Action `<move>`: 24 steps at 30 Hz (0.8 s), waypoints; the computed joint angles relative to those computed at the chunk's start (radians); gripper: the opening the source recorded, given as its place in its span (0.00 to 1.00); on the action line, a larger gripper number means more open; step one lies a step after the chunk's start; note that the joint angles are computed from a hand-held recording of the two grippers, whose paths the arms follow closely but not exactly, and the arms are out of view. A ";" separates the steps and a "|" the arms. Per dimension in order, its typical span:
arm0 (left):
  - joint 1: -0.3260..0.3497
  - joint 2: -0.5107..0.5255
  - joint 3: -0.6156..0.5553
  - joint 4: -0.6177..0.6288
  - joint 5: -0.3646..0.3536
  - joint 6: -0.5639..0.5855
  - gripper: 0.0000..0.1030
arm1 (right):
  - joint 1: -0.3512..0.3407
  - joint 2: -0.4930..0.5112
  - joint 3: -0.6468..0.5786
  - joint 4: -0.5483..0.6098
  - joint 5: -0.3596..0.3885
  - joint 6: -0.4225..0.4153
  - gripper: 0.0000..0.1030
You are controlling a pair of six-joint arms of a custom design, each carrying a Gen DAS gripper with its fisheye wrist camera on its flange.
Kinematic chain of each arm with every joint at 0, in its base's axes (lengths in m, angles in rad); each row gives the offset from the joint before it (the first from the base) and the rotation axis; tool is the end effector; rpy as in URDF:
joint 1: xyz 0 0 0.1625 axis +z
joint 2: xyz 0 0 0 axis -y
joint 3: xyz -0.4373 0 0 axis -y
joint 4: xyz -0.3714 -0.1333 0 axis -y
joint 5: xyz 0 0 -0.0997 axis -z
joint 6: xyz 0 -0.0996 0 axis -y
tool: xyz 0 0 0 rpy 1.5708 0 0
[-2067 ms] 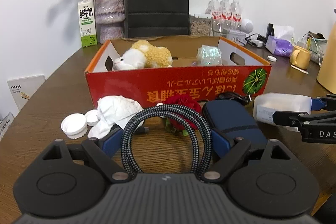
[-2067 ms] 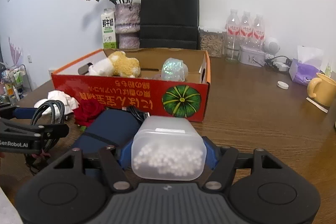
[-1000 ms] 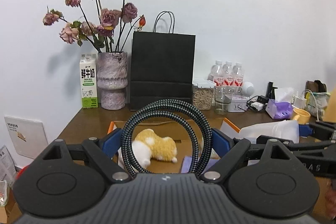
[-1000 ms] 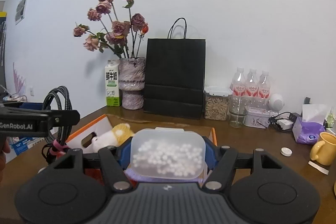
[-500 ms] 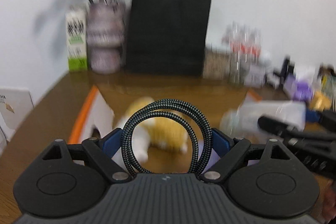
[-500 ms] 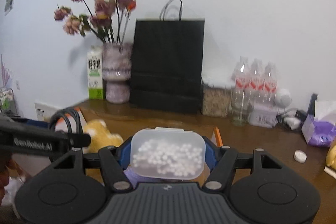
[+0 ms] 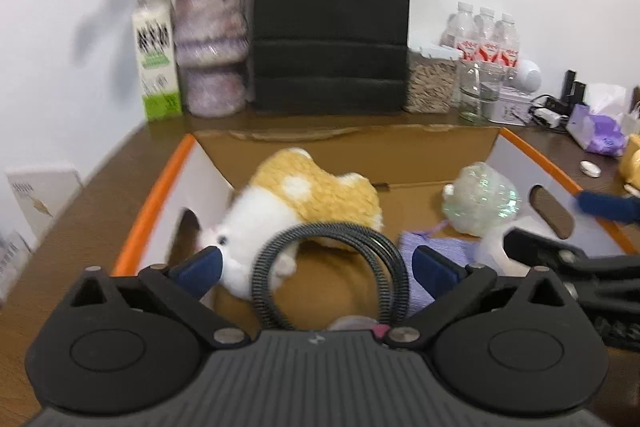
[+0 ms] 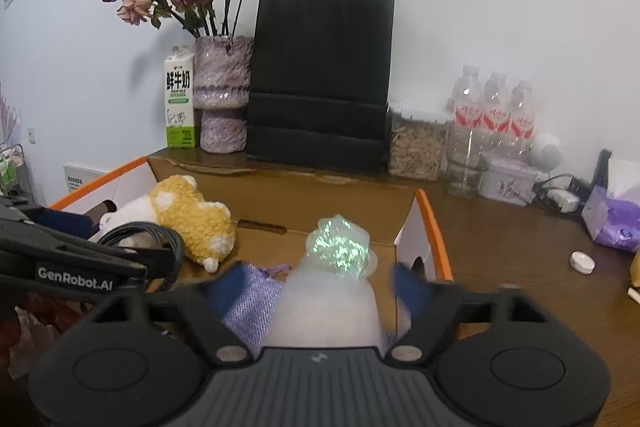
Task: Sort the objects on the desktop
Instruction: 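Carry the bead box and braided cable over the box and open both grippers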
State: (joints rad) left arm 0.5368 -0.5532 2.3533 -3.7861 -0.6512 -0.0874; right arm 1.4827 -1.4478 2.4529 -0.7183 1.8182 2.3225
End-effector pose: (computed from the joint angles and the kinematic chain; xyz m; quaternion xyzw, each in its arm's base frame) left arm -0.2378 -0.3888 0.0156 0.3183 0.8222 -0.3873 0.2695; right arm 0.0806 -0.3255 0.1600 0.2151 -0.7687 0.4908 0.3492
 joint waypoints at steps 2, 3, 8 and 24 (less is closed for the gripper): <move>-0.022 0.026 0.006 -0.071 0.040 0.028 1.00 | -0.003 -0.013 0.027 -0.037 -0.029 -0.020 1.00; -0.033 0.036 0.011 -0.103 0.058 0.034 1.00 | -0.003 -0.018 0.036 -0.047 -0.036 -0.027 1.00; -0.060 0.069 0.020 -0.237 0.087 0.082 1.00 | 0.001 -0.030 0.045 -0.048 -0.040 -0.030 1.00; -0.074 0.093 0.033 -0.344 0.077 0.119 1.00 | 0.008 -0.049 0.054 -0.053 -0.032 -0.021 1.00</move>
State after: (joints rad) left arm 0.4623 -0.4598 2.3861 -4.1297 -0.5742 0.0315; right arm 1.4903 -1.4972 2.5072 -0.7708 1.7862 2.3015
